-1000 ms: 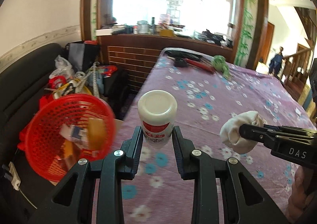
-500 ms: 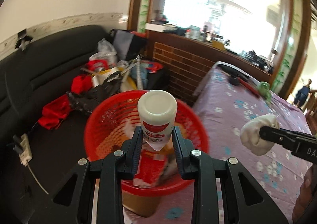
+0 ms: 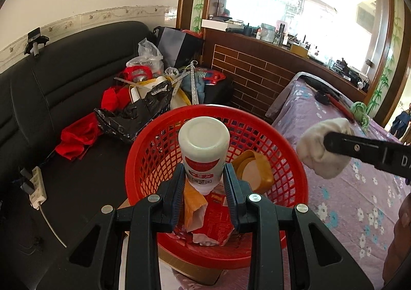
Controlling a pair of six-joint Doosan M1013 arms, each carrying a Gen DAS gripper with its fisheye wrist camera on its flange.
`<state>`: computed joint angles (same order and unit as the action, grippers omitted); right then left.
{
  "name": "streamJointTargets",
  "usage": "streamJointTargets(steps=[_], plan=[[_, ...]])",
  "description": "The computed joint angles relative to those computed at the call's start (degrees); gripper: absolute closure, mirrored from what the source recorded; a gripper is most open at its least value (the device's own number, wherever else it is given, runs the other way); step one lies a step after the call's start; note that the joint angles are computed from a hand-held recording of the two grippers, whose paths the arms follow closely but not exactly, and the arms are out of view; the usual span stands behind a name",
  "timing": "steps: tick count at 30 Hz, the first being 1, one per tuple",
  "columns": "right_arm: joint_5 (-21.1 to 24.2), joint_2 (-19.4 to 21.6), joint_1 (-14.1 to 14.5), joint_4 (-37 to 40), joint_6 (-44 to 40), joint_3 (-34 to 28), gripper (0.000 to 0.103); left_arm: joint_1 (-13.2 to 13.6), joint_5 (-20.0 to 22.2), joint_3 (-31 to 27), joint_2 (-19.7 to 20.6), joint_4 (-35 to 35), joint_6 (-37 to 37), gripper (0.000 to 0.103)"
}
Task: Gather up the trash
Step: 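Hold the spray bottle and cloth bundle over the red basket with both tools, then open both tools to drop the cloth bundle and spray bottle into the basket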
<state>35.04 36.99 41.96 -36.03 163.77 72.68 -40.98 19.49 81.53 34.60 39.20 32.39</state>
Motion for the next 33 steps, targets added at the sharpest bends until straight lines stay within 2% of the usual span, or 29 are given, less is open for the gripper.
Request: streamJointTargets(steps=[6,26,33], plan=[[0.2,1.6,-0.5,2.7,-3.4,-2.6,0.069,0.2,0.5,-0.7,0.7,-0.2,0.5,0.074],[1.3,4.1,-1.2,6.1,-7.5,-6.8,0.068,0.4,0.6,-1.2,1.3,-0.5,1.4,0.074],[2.3,5.3,-1.2,7.1,-9.4,-8.6,0.062,0.5,0.2,-1.2,1.4,-0.8,1.8,0.074]])
